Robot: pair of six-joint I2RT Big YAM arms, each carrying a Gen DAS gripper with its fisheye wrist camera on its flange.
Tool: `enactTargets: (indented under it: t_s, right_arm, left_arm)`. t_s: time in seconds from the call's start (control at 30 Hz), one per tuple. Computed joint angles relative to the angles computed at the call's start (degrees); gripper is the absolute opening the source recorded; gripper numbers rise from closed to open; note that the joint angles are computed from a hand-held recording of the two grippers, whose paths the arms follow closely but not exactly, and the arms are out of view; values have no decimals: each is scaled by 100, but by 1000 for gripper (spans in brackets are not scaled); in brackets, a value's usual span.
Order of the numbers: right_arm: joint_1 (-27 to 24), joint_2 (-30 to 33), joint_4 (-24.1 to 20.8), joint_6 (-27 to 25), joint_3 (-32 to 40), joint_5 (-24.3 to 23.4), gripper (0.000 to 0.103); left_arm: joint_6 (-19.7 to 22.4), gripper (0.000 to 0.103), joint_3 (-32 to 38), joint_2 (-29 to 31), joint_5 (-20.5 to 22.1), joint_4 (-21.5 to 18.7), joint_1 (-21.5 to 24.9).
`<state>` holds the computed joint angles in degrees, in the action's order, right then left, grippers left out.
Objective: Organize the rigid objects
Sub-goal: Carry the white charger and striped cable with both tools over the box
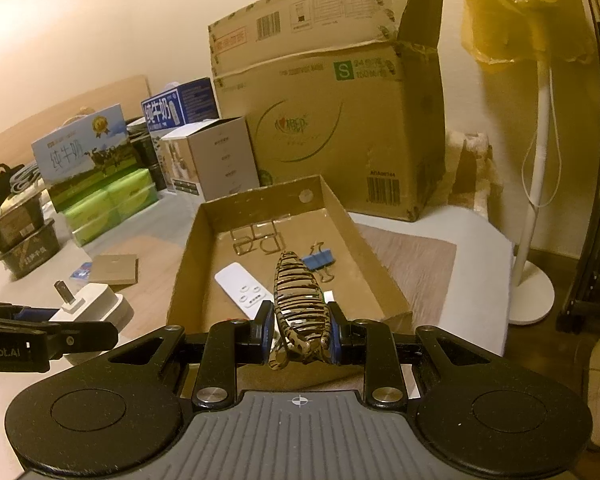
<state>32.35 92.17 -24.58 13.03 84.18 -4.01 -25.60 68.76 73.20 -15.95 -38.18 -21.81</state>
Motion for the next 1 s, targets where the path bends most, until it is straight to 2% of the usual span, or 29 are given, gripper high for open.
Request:
enactTargets:
  t_s: [0.6, 1.0]
  right_arm:
    - [-156, 728, -266, -481, 954, -153, 27]
    - [-262, 1787, -761, -870, 2390, -496, 27]
  left_arm:
    - [330, 62, 649, 736, 311, 188, 305]
    - [687, 62, 1497, 1607, 489, 242, 721]
